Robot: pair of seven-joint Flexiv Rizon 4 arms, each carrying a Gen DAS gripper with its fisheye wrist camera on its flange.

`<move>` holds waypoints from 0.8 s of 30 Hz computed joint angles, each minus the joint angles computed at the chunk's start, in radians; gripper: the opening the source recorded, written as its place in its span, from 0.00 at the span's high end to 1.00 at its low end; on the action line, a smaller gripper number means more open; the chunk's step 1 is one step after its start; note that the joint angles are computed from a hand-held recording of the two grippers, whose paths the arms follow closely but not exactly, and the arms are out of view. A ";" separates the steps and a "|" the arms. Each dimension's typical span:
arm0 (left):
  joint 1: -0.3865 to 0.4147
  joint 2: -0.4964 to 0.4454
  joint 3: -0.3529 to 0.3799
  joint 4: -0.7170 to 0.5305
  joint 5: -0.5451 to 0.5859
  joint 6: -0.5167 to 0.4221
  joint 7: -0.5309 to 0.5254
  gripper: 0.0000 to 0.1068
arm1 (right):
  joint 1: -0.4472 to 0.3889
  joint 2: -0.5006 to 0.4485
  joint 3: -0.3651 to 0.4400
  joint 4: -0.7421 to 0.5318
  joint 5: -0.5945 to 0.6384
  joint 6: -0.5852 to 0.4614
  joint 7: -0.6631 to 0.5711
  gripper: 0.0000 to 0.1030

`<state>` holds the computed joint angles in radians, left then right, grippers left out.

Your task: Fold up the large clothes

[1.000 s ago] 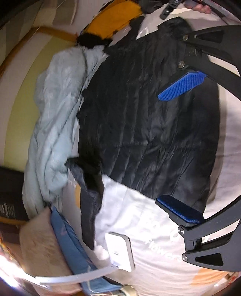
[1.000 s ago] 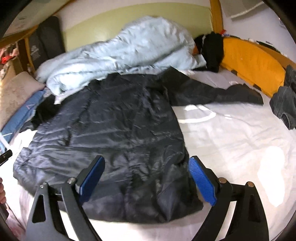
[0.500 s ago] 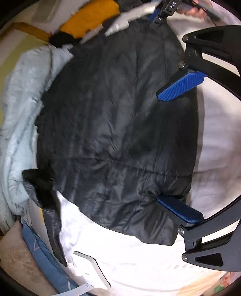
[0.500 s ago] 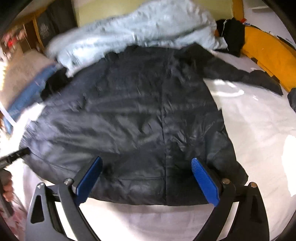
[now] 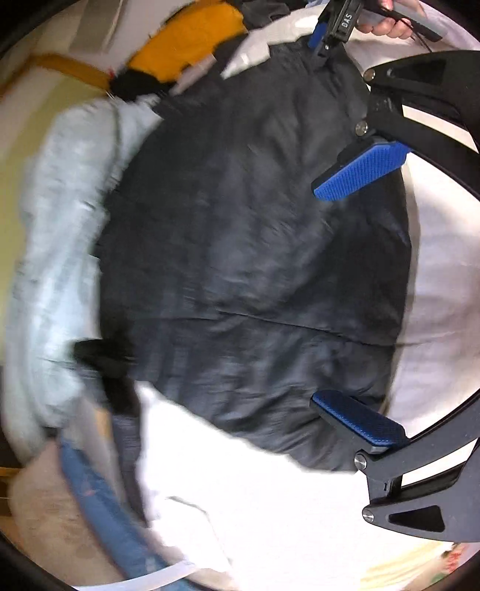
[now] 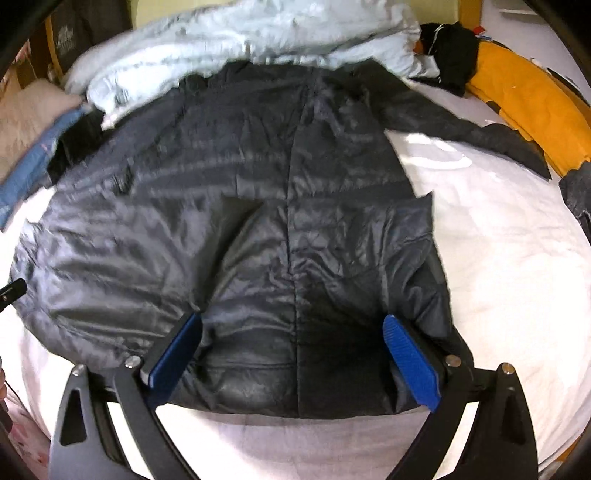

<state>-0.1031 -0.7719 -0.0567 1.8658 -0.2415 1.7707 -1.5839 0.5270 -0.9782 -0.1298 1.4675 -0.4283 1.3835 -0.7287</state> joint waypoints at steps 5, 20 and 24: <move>-0.029 0.010 0.028 0.022 0.055 0.173 0.040 0.05 | 0.115 0.024 -0.175 0.095 0.018 0.205 0.076 0.04; -0.031 -0.011 0.001 0.090 0.069 0.536 0.082 0.04 | 0.485 -0.037 -0.592 0.238 0.312 0.429 0.023 0.00; -0.062 -0.012 0.022 0.106 0.011 0.553 0.126 0.04 | 0.518 -0.049 -0.607 0.239 0.355 0.414 -0.035 0.00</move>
<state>-0.1654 -0.7835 -0.0346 1.9721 -0.2302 2.3240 -1.4577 1.0449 -1.0274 -0.7365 1.7063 -0.0733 1.7977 -0.7640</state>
